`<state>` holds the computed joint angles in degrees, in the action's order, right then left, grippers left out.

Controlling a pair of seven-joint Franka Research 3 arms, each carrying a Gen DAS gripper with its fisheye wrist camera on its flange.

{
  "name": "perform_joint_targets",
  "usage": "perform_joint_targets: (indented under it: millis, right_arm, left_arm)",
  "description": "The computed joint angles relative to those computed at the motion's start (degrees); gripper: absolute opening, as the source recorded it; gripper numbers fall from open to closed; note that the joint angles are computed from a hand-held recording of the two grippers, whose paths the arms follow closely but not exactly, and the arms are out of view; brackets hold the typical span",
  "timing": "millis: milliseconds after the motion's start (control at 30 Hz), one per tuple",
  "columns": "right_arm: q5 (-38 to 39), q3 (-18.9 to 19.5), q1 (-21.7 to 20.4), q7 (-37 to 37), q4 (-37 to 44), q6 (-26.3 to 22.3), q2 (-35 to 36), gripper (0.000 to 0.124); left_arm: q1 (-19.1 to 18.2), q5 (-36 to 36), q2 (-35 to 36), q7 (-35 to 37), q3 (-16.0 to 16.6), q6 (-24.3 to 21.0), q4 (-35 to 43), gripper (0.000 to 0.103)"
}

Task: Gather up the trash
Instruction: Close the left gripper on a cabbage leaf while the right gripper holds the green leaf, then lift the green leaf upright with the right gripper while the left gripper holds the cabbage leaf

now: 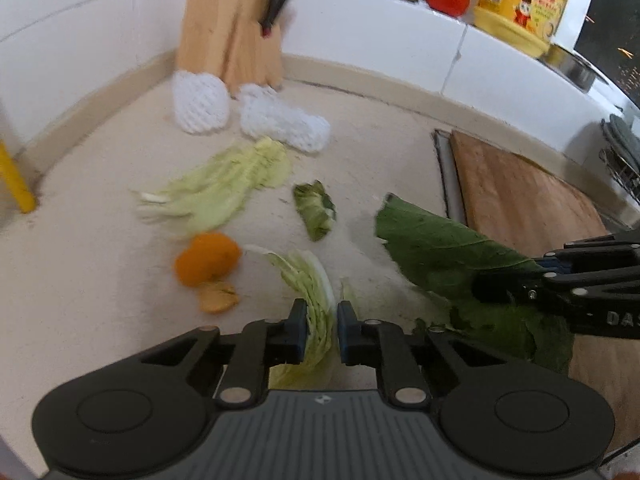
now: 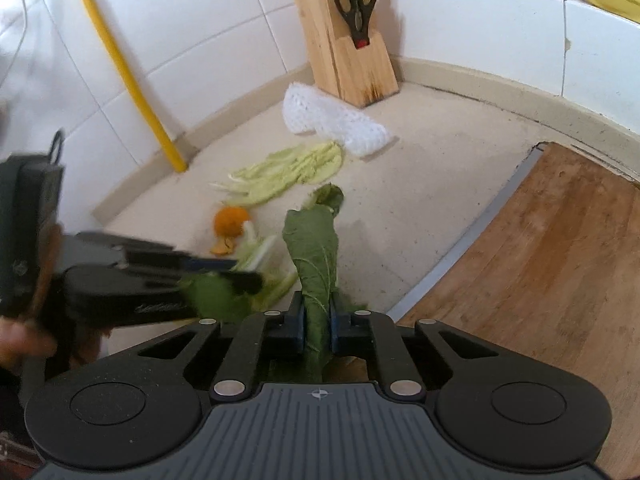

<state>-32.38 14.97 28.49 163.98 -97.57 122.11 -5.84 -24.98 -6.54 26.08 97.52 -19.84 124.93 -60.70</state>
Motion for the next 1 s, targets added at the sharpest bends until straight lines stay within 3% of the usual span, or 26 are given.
perform_joint_targets:
  millis: [100, 167, 233, 267, 300, 367, 433, 600, 733, 800, 867, 1000]
  right_arm:
    - [0.7, -0.3, -0.1, -0.4, 0.2, 0.0, 0.8, 0.015]
    - [0.6, -0.5, 0.1, -1.2, 1.1, -0.1, 2.1, 0.018]
    - [-0.1, -0.9, 0.4, -1.6, 2.0, -0.3, 3.1, 0.026]
    - [-0.6, -1.0, 0.7, -2.2, 2.7, -1.1, 3.7, 0.033]
    - [-0.5, -1.2, 1.0, -3.1, 3.2, -1.8, 4.2, 0.047]
    - [0.3, -1.8, 1.4, -4.9, 3.4, -1.6, 4.7, 0.059]
    - [1.4, -2.2, 1.8, -6.6, 3.9, -2.0, 5.3, 0.058]
    - [3.4, -2.9, 2.3, -6.8, 3.1, -1.1, 5.2, 0.059]
    - [3.0, -2.8, 2.5, -7.3, 3.1, -1.5, 5.1, 0.057]
    - [3.3, -2.9, 2.6, -7.1, 3.1, -1.5, 5.2, 0.043]
    - [4.4, -2.9, 2.5, -6.8, 2.7, -1.1, 5.2, 0.03]
    - [3.5, -2.6, 3.2, -6.3, 3.5, -2.3, 5.6, 0.022]
  left_arm:
    - [-0.5, 2.1, -1.1, -1.2, 1.0, 2.2, -2.2, 0.013]
    - [-0.3, 2.1, -0.6, -1.6, 0.7, 0.9, -1.7, 0.019]
    - [-0.4, 2.3, -0.5, -2.4, 0.8, 0.3, -1.6, 0.039]
    - [-0.5, 2.7, -0.8, -2.6, 0.9, 0.8, -2.2, 0.042]
    - [-0.8, 3.5, -1.2, -2.8, 1.1, 1.8, -3.2, 0.047]
    - [-1.4, 5.4, -1.2, -3.5, 1.6, 2.4, -3.7, 0.052]
    - [-1.4, 5.9, -0.9, -3.6, 1.4, 2.2, -3.6, 0.053]
    - [-0.9, 5.4, -2.4, -2.8, 0.6, 4.0, -6.4, 0.052]
    - [0.0, 3.5, -4.3, -0.8, -0.3, 5.5, -9.4, 0.031]
    - [0.1, 2.4, -4.2, -1.0, -0.5, 5.2, -9.2, 0.021]
    - [0.4, 1.3, -4.7, -1.6, -0.6, 5.5, -9.9, 0.019]
    - [1.0, -0.1, -6.8, -1.8, -0.8, 6.2, -12.8, 0.013]
